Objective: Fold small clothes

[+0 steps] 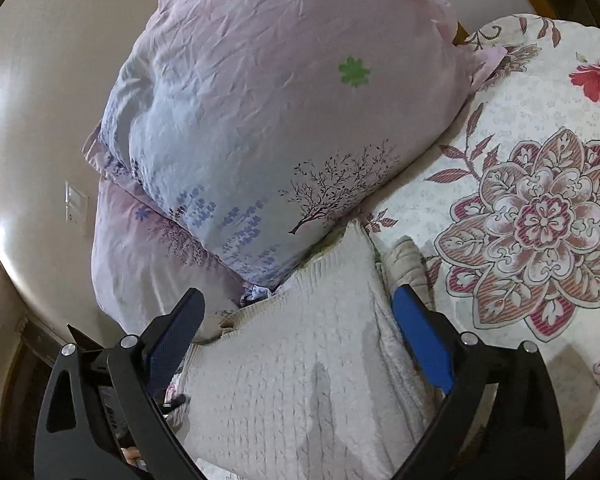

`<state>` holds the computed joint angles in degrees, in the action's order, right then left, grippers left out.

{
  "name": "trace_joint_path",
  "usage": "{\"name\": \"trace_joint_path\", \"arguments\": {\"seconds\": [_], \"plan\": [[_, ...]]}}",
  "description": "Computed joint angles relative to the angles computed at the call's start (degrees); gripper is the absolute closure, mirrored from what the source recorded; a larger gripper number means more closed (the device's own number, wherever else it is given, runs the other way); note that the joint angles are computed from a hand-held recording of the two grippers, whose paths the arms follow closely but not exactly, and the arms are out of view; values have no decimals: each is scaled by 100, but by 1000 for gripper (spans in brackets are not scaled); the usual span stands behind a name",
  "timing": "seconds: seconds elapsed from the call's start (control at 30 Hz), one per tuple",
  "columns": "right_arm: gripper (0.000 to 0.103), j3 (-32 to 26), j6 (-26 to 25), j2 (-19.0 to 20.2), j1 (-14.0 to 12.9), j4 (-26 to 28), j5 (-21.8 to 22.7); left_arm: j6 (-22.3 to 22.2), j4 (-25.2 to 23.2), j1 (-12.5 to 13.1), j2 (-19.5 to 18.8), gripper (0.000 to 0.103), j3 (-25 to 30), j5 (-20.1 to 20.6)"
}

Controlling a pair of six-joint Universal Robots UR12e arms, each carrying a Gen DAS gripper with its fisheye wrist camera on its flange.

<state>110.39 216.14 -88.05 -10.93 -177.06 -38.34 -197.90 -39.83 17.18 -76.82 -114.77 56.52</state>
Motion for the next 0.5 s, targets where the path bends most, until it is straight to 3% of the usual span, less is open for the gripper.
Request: {"name": "trace_joint_path", "arguments": {"seconds": [0.07, 0.13, 0.2, 0.37, 0.5], "plan": [[6, 25, 183, 35, -74, -99, 219, -500, 174, -7, -103, 80, -18, -157], [6, 23, 377, 80, -154, -213, 393, -1182, 573, 45, -137, 82, -88, -471], [6, 12, 496, 108, -200, -323, 468, -1520, 1018, 11, -115, 84, -95, -668], [6, 27, 515, 21, -303, -621, 344, -2108, 2138, -758, -630, 85, 516, -993], [6, 30, -127, -154, -346, -349, -56, -3160, 3402, -1467, -1661, 79, 1187, -2015]]}}
